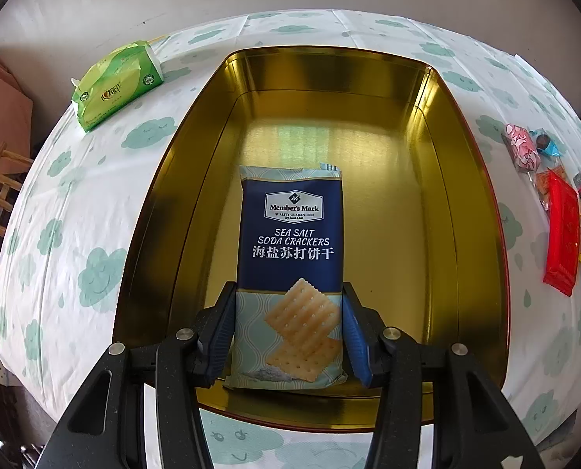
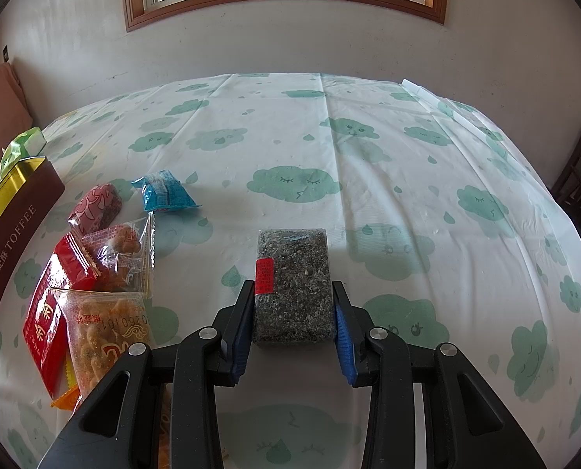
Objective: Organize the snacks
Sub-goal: 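Place crackers in the tin with the left tool while the right holds the grey pack, then lift the open left tool away from the tin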
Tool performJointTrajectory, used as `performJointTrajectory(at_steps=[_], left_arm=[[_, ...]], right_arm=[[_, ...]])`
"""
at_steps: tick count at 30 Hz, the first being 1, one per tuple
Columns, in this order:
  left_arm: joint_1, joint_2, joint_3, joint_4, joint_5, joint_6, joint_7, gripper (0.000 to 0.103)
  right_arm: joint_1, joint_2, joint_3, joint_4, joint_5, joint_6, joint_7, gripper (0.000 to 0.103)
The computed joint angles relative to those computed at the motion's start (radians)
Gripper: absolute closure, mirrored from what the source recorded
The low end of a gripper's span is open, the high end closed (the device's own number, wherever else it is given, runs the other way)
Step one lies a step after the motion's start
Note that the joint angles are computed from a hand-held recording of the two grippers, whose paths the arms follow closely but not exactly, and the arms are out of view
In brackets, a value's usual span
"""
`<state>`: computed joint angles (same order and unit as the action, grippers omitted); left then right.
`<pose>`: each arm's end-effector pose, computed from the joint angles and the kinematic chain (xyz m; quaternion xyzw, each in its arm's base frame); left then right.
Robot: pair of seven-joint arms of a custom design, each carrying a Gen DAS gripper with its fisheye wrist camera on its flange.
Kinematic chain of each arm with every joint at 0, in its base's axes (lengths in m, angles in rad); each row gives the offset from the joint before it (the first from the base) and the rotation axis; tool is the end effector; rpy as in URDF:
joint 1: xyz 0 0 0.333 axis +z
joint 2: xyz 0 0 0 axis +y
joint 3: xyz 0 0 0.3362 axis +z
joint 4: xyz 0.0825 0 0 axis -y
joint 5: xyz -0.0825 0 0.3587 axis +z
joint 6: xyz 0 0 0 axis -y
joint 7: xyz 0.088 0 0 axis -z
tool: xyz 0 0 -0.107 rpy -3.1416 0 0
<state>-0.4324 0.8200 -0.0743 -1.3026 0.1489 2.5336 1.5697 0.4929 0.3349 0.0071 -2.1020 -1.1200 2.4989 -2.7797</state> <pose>0.6845 -0.3616 0.3224 -0.4672 0.8595 -0.1616 0.1298 0.5023 0.2807 0.3000 -0.4724 0.8167 -0.2891 0.1623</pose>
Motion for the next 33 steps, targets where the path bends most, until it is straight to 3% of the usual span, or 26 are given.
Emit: performJointTrajectory(at_steps=[20, 28, 33], left_arm=[[-0.002, -0.023, 0.005, -0.033, 0.002, 0.049, -0.011, 0.045], [0.001, -0.067, 0.011, -0.104, -0.002, 0.136, -0.025, 0.042], [-0.002, -0.076, 0.031, -0.116, 0.000, 0.197, -0.035, 0.034]], right_arm=[[0.001, 0.002, 0.000, 0.003, 0.003, -0.003, -0.004, 0.065], [0.002, 0.001, -0.001, 0.001, 0.006, -0.006, -0.009, 0.065], [0.002, 0.002, 0.000, 0.003, 0.008, -0.008, -0.014, 0.065]])
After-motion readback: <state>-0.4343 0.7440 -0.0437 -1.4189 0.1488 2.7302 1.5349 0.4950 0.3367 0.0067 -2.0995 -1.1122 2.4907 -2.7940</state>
